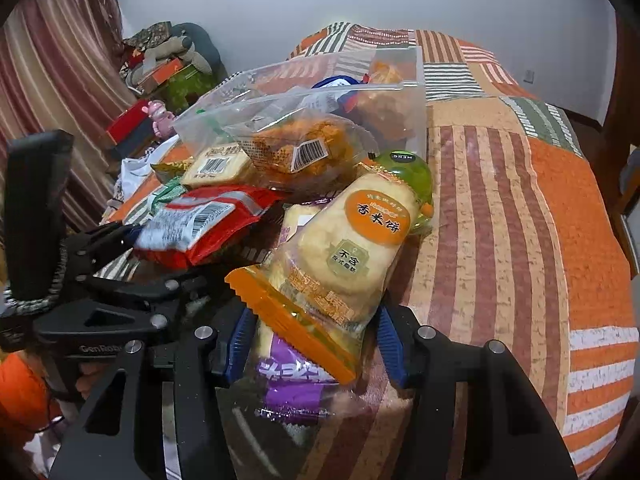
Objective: Organize snacks
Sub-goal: 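Grasp the red-white chip bag left while the right tool grasps the purple-labeled pack, then carry the red-white bag left into the box while the right tool drops the purple pack in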
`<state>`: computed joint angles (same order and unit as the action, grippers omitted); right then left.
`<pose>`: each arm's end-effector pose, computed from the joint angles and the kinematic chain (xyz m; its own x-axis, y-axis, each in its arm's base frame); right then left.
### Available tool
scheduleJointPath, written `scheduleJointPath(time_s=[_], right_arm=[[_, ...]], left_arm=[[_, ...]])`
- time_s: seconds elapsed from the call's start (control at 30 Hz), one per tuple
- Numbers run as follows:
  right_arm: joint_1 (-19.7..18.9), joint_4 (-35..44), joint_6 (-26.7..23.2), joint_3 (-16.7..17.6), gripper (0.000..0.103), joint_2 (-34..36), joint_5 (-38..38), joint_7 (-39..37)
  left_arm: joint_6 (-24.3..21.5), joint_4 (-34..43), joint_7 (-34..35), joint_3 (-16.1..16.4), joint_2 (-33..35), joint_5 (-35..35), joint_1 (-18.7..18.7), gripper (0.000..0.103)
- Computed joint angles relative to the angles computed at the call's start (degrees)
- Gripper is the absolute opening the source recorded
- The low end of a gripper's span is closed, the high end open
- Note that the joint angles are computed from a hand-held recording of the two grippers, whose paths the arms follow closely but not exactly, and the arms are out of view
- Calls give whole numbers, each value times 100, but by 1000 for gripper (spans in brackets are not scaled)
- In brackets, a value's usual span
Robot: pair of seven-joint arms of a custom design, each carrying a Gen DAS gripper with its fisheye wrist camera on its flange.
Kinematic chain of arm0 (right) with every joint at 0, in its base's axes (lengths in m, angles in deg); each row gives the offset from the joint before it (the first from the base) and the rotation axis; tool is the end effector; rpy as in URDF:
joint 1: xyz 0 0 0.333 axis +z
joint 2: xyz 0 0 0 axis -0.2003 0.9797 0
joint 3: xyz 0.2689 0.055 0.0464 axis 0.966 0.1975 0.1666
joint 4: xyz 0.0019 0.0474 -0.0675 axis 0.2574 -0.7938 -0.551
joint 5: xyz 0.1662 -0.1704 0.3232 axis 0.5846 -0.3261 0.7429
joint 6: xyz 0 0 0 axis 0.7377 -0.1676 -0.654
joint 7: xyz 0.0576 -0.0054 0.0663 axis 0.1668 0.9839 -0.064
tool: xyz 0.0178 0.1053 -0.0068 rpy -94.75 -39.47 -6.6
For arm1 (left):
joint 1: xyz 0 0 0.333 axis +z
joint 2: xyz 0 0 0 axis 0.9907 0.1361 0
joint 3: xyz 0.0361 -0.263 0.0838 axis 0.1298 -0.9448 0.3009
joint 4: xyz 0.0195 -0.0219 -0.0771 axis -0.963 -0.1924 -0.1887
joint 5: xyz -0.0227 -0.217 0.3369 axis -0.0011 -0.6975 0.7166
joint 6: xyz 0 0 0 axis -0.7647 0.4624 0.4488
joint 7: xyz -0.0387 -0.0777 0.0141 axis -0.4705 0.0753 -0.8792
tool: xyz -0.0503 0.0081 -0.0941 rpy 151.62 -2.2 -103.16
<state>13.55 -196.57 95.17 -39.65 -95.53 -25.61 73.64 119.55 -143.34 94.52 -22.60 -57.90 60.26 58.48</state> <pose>0.4740 0.1413 0.4018 0.1866 -0.9550 -0.2307 -0.7962 -0.0094 -0.6049 0.5273 -0.3664 0.3712 -0.4834 -0.8697 0.0995 -0.7221 0.3319 -0.6070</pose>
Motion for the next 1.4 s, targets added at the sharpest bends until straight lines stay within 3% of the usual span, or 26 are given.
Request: scheduleJointPath(time_s=[0.1,0.2,0.37,0.63,1.0,1.4], right_arm=[[-81,-24,32,74,43,-19,-154,125],[211,-37,11,-189,43,-86,256,-204],[417,-116,25,-288,42,-276,657,-550],[536,-163,239,-236,41,-498,422,-468],[989,-60,627,-612,41,-674,218,-345],[512,338,1080,-460,41,-341,-785,571]], left_arm=[[-40,-23,223,-94,-72,-138,92,63],[-8,-141,265,-84,-199,-178,112,61],[186,-513,73,-42,-579,-53,146,61],[477,-1024,-40,-167,-1238,-143,408,61],[750,-1327,-563,-349,-1699,219,839,61],[755,-874,-737,-301,-1471,421,988,61]])
